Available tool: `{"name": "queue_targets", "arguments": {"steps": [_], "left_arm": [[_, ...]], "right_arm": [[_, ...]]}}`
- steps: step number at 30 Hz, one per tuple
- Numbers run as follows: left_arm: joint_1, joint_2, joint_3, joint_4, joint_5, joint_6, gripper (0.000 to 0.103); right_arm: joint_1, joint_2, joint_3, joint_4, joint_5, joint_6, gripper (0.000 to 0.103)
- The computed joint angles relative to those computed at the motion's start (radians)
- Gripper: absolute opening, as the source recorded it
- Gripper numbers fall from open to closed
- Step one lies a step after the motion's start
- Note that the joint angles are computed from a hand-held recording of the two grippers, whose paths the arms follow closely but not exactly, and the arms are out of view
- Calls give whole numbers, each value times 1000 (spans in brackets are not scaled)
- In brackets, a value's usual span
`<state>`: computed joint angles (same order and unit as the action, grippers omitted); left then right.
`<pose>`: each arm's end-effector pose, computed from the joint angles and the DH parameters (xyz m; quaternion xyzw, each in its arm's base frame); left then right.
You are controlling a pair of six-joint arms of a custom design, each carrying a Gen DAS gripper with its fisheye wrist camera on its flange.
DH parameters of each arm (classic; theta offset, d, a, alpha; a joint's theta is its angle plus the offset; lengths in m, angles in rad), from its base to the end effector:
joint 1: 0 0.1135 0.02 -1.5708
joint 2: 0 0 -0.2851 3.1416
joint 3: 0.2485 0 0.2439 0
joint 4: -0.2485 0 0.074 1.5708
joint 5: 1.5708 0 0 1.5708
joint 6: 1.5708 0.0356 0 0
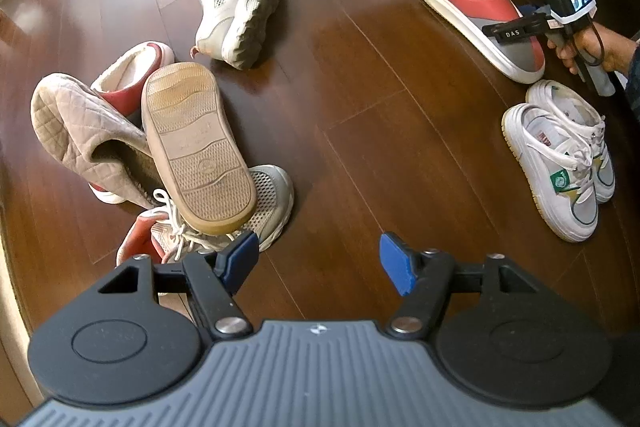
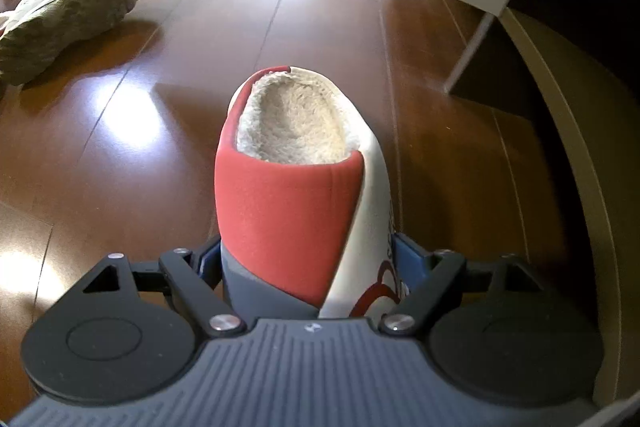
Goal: Organize scattered shoes
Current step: 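Carry the slipper beside the sneaker pair and open the right gripper, then reach the right gripper to the second red-and-grey slipper and grasp it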
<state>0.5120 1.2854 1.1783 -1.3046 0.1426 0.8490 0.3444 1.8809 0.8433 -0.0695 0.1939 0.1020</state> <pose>0.1755 0.0928 0.3136 0.1723 0.9793 -0.0053 0.1063 0.3106 0.1041 0.1145 -0.0950 0.9643 -0.0413 0.2439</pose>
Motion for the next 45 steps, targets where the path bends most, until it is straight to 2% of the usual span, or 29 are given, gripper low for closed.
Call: {"name": "queue_targets", "arguments": {"steps": [3, 5, 7, 10, 13, 18, 21, 24, 27, 28, 29, 32, 37, 41, 45], "left_arm": [[19, -14, 9, -9, 2, 20, 69], [43, -22, 25, -16, 9, 32, 69], [73, -25, 45, -27, 19, 43, 69], [135, -18, 81, -54, 36, 62, 69], [224, -2, 125, -88, 49, 98, 69], [459, 14, 223, -132, 102, 224, 69], [610, 33, 292, -155, 158, 316, 69], [740, 67, 377, -180, 195, 416, 69], [779, 123, 493, -237, 217, 479, 69], [783, 132, 511, -235, 237, 501, 74], [783, 135, 520, -221, 257, 519, 82], [734, 135, 483, -124, 279, 497, 86], [475, 244, 376, 104, 158, 292, 86], [301, 381, 356, 272, 79, 190, 85], [120, 648, 546, 368, -14, 131, 81]], "right_arm": [[29, 25, 42, -79, 56, 8, 96], [48, 37, 56, -99, 101, -18, 96], [105, -56, -9, -65, 174, 50, 97], [178, -251, -91, -100, 171, 215, 98], [274, -455, -136, -208, 132, 362, 99], [522, -707, -90, -466, 234, 536, 100], [653, -775, 10, -626, 319, 649, 100], [716, -787, 135, -730, 367, 732, 100], [721, -709, 320, -799, 381, 784, 101], [717, -676, 367, -812, 380, 798, 101], [709, -647, 406, -819, 374, 806, 102], [667, -517, 530, -777, 294, 800, 102], [606, -286, 601, -674, 117, 675, 102], [565, -39, 665, -575, -18, 536, 102], [513, 180, 742, -459, -125, 456, 102]]}}
